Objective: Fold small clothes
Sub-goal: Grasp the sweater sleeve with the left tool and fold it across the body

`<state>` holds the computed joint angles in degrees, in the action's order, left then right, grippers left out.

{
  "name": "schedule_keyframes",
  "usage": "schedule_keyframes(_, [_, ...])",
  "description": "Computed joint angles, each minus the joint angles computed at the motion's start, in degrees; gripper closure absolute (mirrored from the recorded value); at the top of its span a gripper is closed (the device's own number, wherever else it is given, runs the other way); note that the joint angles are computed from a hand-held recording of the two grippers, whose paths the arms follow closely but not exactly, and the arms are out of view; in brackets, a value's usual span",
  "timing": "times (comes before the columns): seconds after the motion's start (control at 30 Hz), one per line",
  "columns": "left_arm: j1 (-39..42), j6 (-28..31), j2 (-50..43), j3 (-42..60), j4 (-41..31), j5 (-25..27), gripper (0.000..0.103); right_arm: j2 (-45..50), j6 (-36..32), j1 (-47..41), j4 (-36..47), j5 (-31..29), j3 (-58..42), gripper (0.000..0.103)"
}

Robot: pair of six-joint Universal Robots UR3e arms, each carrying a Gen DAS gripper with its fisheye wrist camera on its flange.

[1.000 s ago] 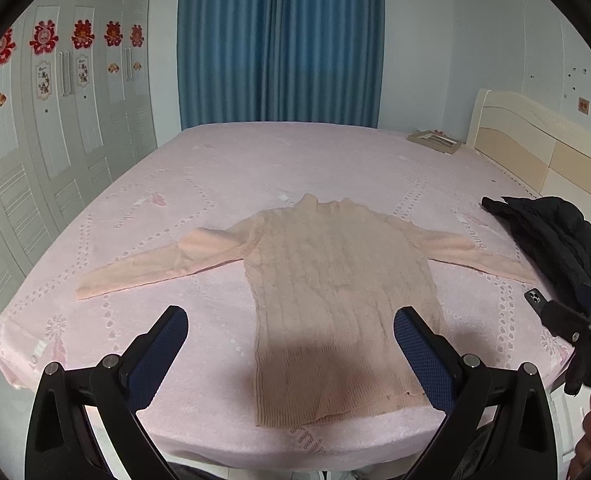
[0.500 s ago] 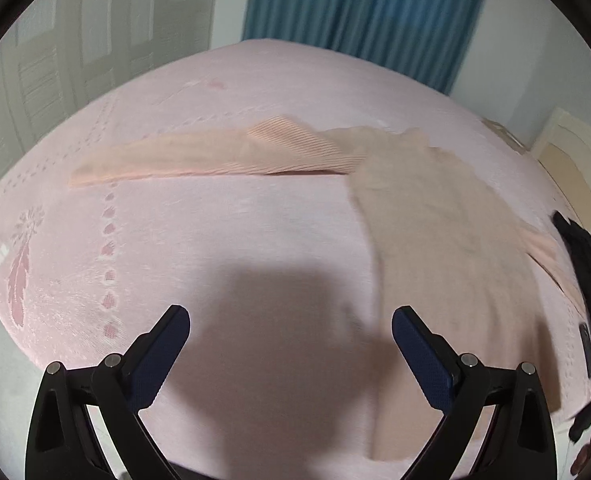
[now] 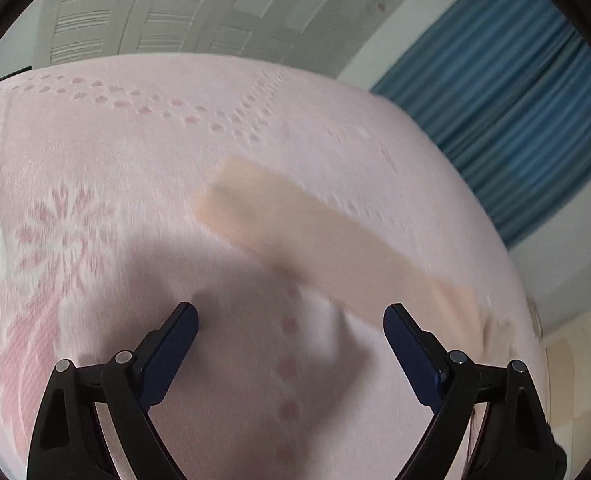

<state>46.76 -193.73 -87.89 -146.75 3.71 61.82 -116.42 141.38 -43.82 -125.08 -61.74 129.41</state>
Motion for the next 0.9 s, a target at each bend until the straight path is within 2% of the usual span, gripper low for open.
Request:
schedule_keyframes(0.03, [-1.26,0.47,-4.25,2.16,2.96,2.48,0.010,2.21,1.68,1.32,-0.86,-1.33,-0.76,0.058])
schedule_keyframes(0.1, [-3.29,0.69,-8.57,5.65,4.07,5.94,0.016,5.82,3.89,2.81,-0.96,-2.18,-2.41,0.061])
schedule_keyframes(0.17, [-5.57,-0.08,-12.38,8.91,5.01,10.31,0.022,9.26,6.26,4.29,-4.47,-3.01,-2.64,0.063])
schedule_keyframes(0.2, [-7.32,-0.61,-13.79,10.93,4.54,13.33,0.030,10.05,7.15,4.80,-5.37,-3.19,-2.67,0.063])
schedule_keyframes(0.23, [-9.23,-1.07,-14.42,14.60,1.10,16.08,0.044,11.02,8.00,5.33,-6.91,-3.54,-2.56,0.063])
schedule_keyframes(0.27, [-11.07,-1.21,-15.19,16.47,-0.49,19.56,0.054,11.78,8.81,5.73,-8.04,-3.79,-2.53,0.063])
schedule_keyframes(0.3, [-13.46,-1.44,-16.07,18.71,-2.37,24.40,0.080,12.02,9.34,5.73,-8.30,-3.57,-2.52,0.063])
schedule_keyframes(0.33, [-14.10,-0.35,-17.34,20.92,-3.37,25.57,0.093,12.45,9.39,5.44,-8.86,-3.39,-2.45,0.063])
schedule_keyframes(0.43, [-18.09,-0.20,-17.53,28.16,-10.36,29.55,0.093,12.97,9.30,4.30,-9.67,-2.51,-2.18,0.063])
schedule_keyframes(0.6, [-25.31,0.40,-13.48,34.16,-14.84,32.12,0.093,11.48,6.25,0.15,-7.60,0.41,-2.38,0.063])
schedule_keyframes(0.67, [-31.17,-0.43,-13.68,39.68,-17.93,35.11,0.093,9.75,3.91,-2.54,-6.40,1.20,-2.34,0.063])
schedule_keyframes(0.77, [-41.51,-2.22,-17.58,53.11,-25.35,39.67,0.094,7.93,0.45,-6.58,-6.70,0.50,-1.86,0.063])
schedule_keyframes(0.8, [-44.96,-3.34,-19.88,59.01,-29.35,41.81,0.094,7.30,-1.79,-8.90,-5.05,1.40,-2.40,0.063])
schedule_keyframes(0.9, [-55.71,-3.61,-29.04,77.01,-35.22,46.42,0.093,6.29,-7.69,-16.92,-0.37,4.80,-4.51,0.063])
